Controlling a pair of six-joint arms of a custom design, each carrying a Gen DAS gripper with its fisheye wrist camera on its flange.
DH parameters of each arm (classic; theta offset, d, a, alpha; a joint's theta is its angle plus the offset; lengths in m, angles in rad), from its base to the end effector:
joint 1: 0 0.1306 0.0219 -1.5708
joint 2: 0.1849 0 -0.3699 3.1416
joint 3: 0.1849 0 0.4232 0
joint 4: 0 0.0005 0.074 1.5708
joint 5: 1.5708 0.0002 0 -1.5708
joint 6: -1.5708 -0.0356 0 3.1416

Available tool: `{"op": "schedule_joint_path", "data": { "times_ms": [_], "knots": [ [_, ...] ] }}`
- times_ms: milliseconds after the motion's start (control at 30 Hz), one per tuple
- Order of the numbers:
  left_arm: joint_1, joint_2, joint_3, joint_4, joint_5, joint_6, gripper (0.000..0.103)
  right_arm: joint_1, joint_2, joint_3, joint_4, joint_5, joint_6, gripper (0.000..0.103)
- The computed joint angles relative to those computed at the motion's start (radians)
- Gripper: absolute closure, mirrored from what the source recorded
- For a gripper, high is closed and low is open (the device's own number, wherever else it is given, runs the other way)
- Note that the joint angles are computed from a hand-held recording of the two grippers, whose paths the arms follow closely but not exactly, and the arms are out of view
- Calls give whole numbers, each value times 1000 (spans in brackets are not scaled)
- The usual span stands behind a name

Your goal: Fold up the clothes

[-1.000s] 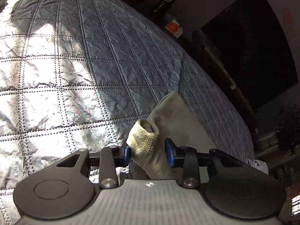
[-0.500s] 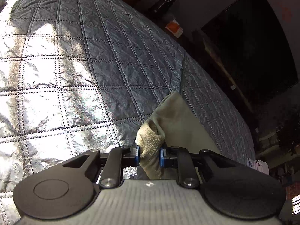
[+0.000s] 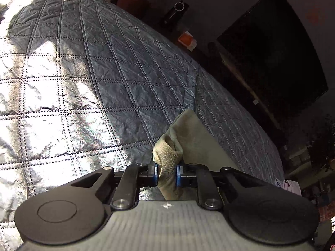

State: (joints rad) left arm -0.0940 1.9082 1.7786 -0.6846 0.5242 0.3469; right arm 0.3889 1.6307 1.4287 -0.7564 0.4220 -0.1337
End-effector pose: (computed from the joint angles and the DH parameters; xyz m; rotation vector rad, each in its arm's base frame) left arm 0.6931 -0.0837 0.3201 -0.0486 2.4010 -0.8327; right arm 0.5491 0.2087 0.3173 -0.1461 2.4322 -0.3045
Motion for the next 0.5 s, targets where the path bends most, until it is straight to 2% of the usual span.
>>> {"op": "schedule_joint_path", "data": {
  "times_ms": [67,167,200,267,367,500],
  "knots": [
    [0,-8,-10,12,-2,-7,90,-5,-4,3,-7,-12,11,79],
    [2,-19,-26,27,-3,-10,90,2,-40,-22,12,18,38,79],
    [1,-34,-53,68,-12,-34,90,4,-54,-35,13,17,31,80],
    [-2,-67,-86,103,-17,-58,90,10,-74,-61,20,28,28,85],
    [-16,-134,-160,188,-11,-160,90,14,-73,-85,9,-5,10,90],
    [-38,-182,-209,253,28,-262,90,30,-67,-90,24,27,30,92]
  ]
}}
